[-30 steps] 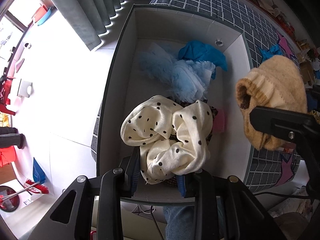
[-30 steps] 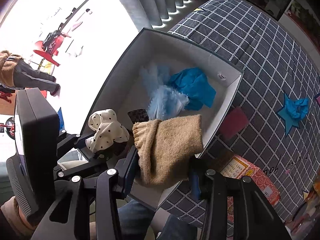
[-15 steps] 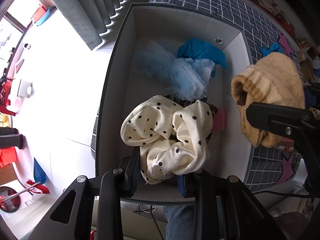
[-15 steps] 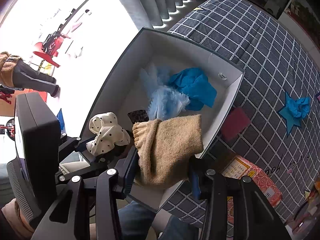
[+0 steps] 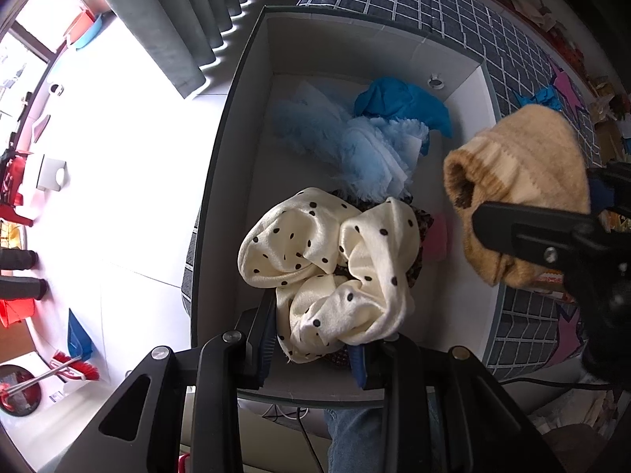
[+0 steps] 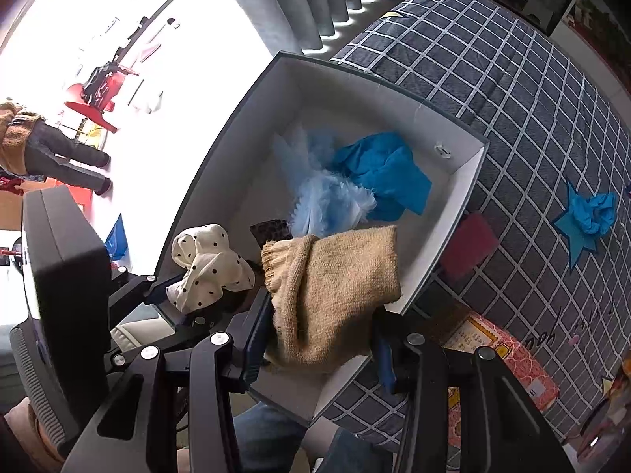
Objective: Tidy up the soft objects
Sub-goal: 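Open both tools to drop the scrunchie and sock into the box, then move both tools back over the pink sponge and blue cloth on the bed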
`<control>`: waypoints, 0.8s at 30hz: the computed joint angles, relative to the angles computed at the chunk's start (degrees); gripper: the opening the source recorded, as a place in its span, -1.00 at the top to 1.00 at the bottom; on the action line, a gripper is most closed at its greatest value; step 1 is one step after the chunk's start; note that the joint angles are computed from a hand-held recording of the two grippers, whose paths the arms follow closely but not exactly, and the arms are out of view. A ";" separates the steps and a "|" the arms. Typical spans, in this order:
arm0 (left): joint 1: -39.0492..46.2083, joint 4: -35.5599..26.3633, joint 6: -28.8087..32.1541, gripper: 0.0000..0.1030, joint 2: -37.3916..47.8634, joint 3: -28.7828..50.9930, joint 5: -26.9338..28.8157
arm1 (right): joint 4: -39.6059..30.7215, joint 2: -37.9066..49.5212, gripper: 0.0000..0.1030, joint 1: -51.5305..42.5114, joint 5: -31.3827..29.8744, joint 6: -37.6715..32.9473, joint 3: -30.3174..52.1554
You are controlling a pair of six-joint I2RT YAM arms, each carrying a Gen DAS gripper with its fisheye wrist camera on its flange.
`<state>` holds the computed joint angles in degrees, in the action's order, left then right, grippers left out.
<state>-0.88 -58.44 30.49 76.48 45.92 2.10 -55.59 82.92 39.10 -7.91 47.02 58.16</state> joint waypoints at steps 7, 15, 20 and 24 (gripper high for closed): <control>0.85 -0.45 1.06 -0.43 -2.33 -0.82 -1.19 | -0.01 0.33 -0.44 -0.32 -0.23 -1.07 0.39; 4.73 -1.40 2.99 -0.89 -1.67 0.16 0.19 | -0.07 -3.48 -0.99 -2.63 -0.74 -0.88 -1.11; 6.08 -5.77 2.45 -0.99 0.14 3.88 8.83 | -2.76 -9.66 -0.99 -7.70 -3.09 -0.75 -1.90; 4.66 -9.78 0.22 -0.99 1.00 9.33 16.85 | -9.62 -17.89 -0.99 -17.19 -3.95 -4.21 -1.01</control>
<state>3.78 -68.22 30.70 77.48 55.25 18.96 -65.21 65.03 21.90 -11.86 42.81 57.15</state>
